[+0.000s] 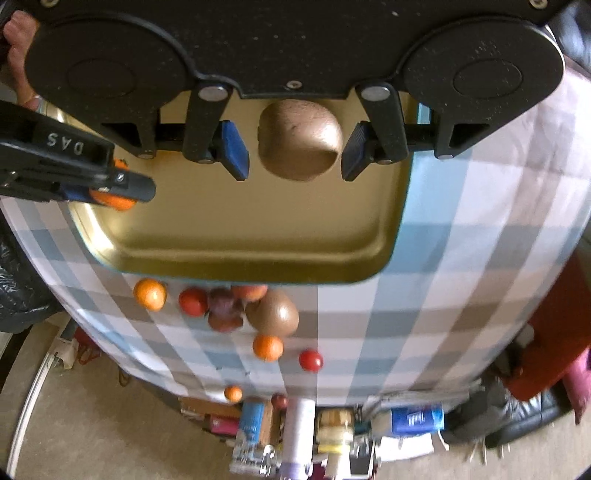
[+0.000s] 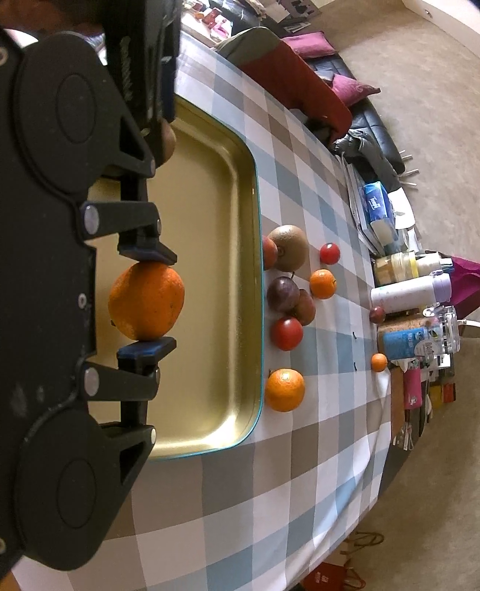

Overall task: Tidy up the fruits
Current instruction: 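Open left gripper to drop the kiwi in the tray while right gripper releases the orange, then move left gripper to an orange beside the red tomato while right gripper reaches another orange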

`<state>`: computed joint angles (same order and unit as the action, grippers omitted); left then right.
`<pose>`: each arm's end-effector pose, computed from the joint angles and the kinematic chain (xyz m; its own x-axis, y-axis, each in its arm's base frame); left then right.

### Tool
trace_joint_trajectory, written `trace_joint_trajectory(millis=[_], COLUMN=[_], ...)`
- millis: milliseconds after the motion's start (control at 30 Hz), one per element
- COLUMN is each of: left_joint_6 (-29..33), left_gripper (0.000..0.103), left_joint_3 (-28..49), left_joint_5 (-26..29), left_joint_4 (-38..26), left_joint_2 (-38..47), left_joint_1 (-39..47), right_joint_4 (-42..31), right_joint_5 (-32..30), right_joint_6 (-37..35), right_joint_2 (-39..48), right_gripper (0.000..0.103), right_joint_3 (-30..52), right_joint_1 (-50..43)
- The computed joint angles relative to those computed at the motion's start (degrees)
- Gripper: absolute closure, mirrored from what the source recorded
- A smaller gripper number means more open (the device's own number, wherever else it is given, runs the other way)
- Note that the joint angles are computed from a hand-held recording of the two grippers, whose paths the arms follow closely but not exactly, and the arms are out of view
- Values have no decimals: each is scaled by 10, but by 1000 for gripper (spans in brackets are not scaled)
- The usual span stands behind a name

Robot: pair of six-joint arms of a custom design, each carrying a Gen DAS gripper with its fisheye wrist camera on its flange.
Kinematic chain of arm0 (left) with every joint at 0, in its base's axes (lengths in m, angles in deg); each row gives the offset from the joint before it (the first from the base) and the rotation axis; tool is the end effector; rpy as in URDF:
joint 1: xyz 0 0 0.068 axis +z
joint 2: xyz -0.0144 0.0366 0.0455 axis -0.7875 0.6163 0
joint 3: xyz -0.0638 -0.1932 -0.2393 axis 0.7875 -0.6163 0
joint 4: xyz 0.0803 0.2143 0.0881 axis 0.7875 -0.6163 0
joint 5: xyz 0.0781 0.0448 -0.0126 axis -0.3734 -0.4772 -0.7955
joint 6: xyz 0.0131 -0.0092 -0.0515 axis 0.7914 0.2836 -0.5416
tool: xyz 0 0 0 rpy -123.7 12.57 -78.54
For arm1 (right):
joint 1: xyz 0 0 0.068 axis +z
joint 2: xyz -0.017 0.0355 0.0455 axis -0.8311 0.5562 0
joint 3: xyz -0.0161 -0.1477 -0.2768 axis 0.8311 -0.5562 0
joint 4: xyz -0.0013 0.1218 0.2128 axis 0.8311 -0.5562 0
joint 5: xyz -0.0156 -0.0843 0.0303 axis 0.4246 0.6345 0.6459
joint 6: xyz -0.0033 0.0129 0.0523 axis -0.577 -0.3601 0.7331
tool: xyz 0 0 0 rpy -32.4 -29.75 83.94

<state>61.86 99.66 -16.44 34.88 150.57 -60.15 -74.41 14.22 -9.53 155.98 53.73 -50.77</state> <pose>0.3359 -0.0548 0.2147 -0.7654 0.2093 -0.6085 0.3230 0.9429 -0.0819 0.2884 0.0287 0.1972 -0.7269 0.1966 -0.6580 0.0765 0.9754 0.2069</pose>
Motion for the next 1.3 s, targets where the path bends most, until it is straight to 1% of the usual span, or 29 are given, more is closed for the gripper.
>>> trace_joint_trajectory(millis=[200,600,833,1000,1067,1167,1300], left_joint_6=[0,-3,-3,0,4,7,10], left_gripper=[41,41,41,41,41,40,40], left_joint_3=[9,19,29,53,67,84,109], left_joint_5=[-5,-9,-28,-37,-37,-37,-38], left_joint_4=[-5,-12,7,12,9,7,4], left_joint_2=[9,19,24,39,46,54,66], left_joint_1=[-1,-1,1,5,7,9,8], right_joint_4=[-8,21,31,32,32,30,26], right_joint_5=[-18,-23,-20,-23,-14,-6,-12], right_joint_6=[2,7,7,10,8,-1,-11], right_joint_2=[5,-1,-2,8,13,20,34], right_gripper=[58,58,58,58,58,58,58], right_joint_3=[7,-4,-4,7,13,22,44], right_joint_1=[-2,-6,-21,-41,-43,-50,-65])
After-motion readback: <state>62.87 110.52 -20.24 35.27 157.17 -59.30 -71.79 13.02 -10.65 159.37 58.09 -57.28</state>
